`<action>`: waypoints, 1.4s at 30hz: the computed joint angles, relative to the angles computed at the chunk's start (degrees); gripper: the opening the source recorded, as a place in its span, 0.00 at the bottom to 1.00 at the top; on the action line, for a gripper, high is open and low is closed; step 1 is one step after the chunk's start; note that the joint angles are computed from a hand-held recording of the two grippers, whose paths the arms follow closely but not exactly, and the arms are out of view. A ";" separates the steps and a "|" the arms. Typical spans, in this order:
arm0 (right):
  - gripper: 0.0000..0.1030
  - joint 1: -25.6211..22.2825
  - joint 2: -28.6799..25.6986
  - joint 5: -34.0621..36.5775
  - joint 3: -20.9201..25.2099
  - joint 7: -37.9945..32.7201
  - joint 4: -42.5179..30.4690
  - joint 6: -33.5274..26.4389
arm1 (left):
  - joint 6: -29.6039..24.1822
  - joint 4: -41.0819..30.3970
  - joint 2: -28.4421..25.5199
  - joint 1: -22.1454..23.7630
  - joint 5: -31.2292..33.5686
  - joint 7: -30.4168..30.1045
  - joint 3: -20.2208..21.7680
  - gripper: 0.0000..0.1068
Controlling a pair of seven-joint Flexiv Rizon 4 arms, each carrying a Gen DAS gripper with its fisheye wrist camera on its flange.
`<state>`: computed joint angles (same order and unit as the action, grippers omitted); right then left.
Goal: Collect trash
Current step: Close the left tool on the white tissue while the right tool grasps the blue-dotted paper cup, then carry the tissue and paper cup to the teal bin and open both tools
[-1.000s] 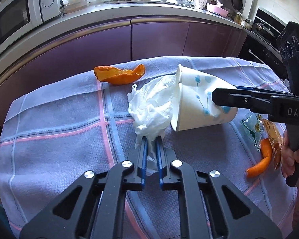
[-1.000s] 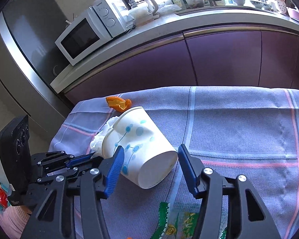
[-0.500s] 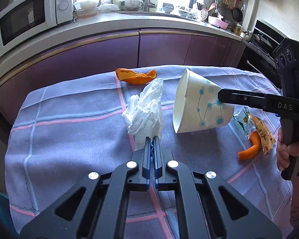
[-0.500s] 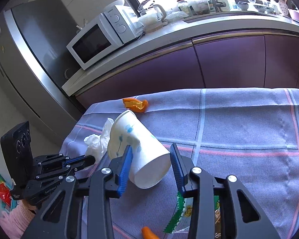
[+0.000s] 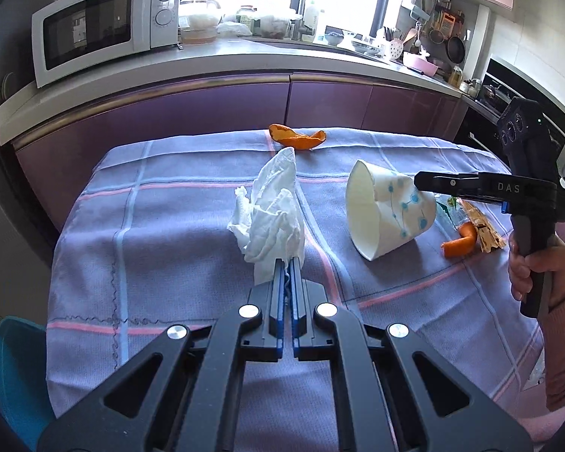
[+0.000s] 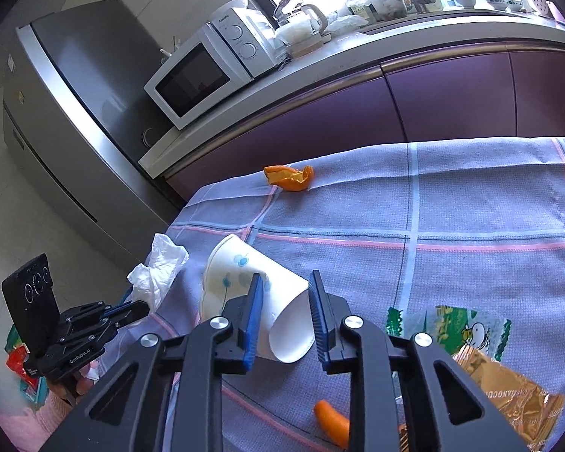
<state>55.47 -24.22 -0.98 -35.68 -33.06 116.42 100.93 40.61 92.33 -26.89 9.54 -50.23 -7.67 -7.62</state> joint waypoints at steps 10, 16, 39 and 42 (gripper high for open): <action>0.58 -1.91 -1.07 0.44 4.15 1.55 -0.71 0.14 | -1.95 -0.21 -0.03 2.73 -0.01 -0.84 1.52 0.03; 0.57 -1.04 -3.22 0.79 2.70 3.05 -2.82 -0.38 | -1.86 0.91 0.53 3.71 -0.95 -0.42 1.76 0.03; 0.01 5.61 -3.95 5.85 -1.81 -0.59 -2.42 4.25 | -2.39 1.07 0.79 6.28 -3.15 0.34 2.69 0.03; 0.01 6.24 -3.85 7.58 -1.46 -2.63 -2.99 4.42 | -2.57 0.98 0.85 6.51 -3.32 0.27 2.82 0.03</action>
<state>61.71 -28.07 6.60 -37.13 -35.69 113.43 105.35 38.04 93.31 -26.05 16.05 -53.55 -7.40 -4.81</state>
